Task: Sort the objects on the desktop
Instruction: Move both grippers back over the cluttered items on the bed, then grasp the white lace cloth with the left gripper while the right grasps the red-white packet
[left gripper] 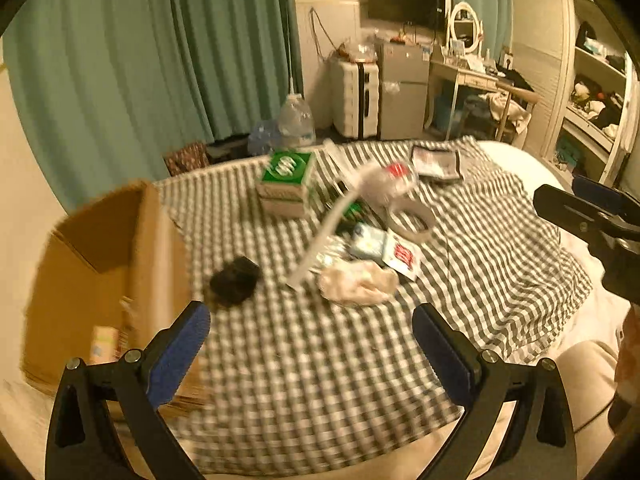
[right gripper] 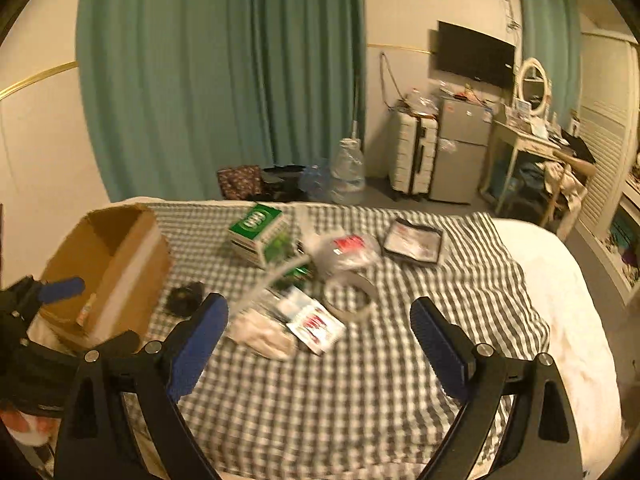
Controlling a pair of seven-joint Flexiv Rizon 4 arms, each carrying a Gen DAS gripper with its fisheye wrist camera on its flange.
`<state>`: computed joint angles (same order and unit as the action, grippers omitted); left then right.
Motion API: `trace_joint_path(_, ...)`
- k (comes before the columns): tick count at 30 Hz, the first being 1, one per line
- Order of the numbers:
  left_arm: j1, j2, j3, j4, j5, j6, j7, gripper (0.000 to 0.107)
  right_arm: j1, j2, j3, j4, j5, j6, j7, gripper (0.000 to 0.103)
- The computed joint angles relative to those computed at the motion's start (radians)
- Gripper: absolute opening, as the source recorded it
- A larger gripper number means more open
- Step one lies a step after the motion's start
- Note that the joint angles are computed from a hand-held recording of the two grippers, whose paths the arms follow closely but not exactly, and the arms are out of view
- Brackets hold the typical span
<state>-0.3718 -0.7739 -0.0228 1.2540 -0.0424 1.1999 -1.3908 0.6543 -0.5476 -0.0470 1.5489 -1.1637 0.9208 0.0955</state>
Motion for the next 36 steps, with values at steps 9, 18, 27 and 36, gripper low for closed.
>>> trace_joint_path(9,-0.09,-0.259,0.069,-0.309,0.022,-0.124,-0.119,0.103,-0.088,-0.079,-0.041,0.057,-0.046,0.214,0.099,0.093)
trace_joint_path(18,-0.086,-0.554,0.06,-0.742,0.052,-0.237,-0.067,0.103,-0.139,-0.235,-0.068,-0.047,0.123,0.395,-0.049,0.093)
trace_joint_path(27,-0.024,-0.54,0.01,-0.665,0.014,-0.177,-0.093,0.044,-0.174,-0.389,0.03,-0.236,0.36,0.358,-0.326,0.093)
trace_joint_path(36,-0.004,-0.522,0.002,-0.611,-0.04,-0.137,-0.113,0.026,-0.128,-0.519,0.056,-0.47,0.512,0.142,-0.533,0.076)
